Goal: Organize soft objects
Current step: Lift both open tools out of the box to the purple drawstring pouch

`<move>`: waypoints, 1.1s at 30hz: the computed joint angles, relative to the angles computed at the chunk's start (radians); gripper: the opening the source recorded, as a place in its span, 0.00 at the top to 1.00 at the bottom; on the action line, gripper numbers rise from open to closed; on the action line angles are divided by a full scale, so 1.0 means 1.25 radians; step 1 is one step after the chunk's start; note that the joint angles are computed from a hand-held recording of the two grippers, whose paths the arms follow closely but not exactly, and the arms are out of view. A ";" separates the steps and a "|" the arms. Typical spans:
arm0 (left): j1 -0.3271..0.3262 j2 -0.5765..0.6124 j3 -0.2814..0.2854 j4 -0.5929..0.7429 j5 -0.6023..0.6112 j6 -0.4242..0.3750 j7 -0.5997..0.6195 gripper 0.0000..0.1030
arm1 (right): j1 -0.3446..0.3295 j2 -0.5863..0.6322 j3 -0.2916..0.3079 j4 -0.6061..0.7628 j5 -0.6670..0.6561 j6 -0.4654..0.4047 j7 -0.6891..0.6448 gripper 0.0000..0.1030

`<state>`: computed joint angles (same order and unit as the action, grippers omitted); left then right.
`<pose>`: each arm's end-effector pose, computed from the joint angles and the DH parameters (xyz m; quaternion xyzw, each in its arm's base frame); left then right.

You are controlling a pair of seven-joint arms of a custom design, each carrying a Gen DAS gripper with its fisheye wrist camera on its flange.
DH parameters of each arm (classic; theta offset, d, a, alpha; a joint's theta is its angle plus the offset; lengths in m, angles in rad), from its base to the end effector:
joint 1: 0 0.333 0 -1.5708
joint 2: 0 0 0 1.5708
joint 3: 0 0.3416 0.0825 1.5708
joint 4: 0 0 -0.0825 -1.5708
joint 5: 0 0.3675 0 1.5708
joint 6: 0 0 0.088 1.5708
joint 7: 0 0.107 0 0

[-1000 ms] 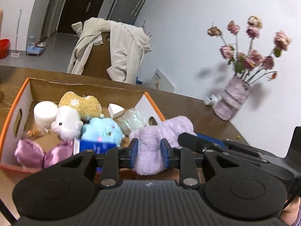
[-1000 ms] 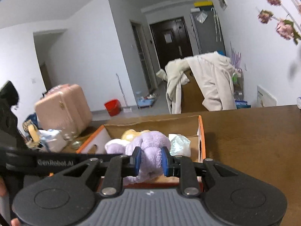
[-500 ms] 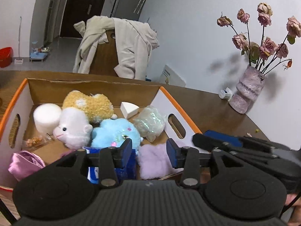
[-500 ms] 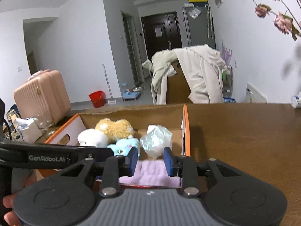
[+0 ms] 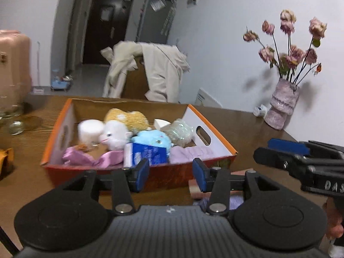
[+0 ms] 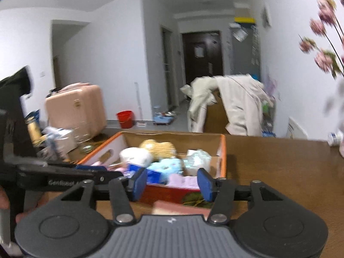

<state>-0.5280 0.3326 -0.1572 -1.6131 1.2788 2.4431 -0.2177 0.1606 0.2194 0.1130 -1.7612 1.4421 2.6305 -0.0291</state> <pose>0.5447 -0.4233 0.5223 -0.6909 0.5130 -0.3885 0.3294 0.6349 0.1463 0.5265 -0.7642 0.3347 -0.1730 0.5235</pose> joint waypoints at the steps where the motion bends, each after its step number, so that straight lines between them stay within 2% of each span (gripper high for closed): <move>1: -0.014 -0.024 -0.003 -0.027 0.010 -0.020 -0.020 0.53 | -0.003 -0.026 0.002 -0.032 0.016 -0.005 -0.024 0.47; 6: -0.067 -0.101 -0.056 -0.121 0.048 -0.171 -0.094 0.45 | 0.012 -0.158 -0.024 -0.204 0.073 -0.036 -0.116 0.38; 10: -0.080 -0.140 -0.101 -0.174 0.057 -0.231 -0.159 0.42 | 0.035 -0.228 -0.049 -0.297 0.082 -0.050 -0.145 0.37; 15: -0.096 -0.161 -0.142 -0.202 0.030 -0.298 -0.178 0.41 | 0.050 -0.289 -0.073 -0.374 0.120 -0.041 -0.165 0.34; 24: -0.111 -0.151 -0.158 -0.196 0.007 -0.331 -0.178 0.36 | 0.040 -0.330 -0.101 -0.440 0.147 -0.026 -0.155 0.33; 28: -0.114 -0.138 -0.153 -0.188 0.017 -0.315 -0.177 0.35 | 0.028 -0.313 -0.106 -0.428 0.167 -0.010 -0.154 0.32; 33: -0.104 -0.103 -0.134 -0.157 0.016 -0.258 -0.154 0.35 | 0.017 -0.268 -0.104 -0.391 0.187 0.015 -0.150 0.32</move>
<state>-0.6584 0.2041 -0.3251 -1.8099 1.2993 2.1200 -0.4100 0.1816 -0.1161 -0.0165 -2.2502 1.6761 2.6494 -0.2168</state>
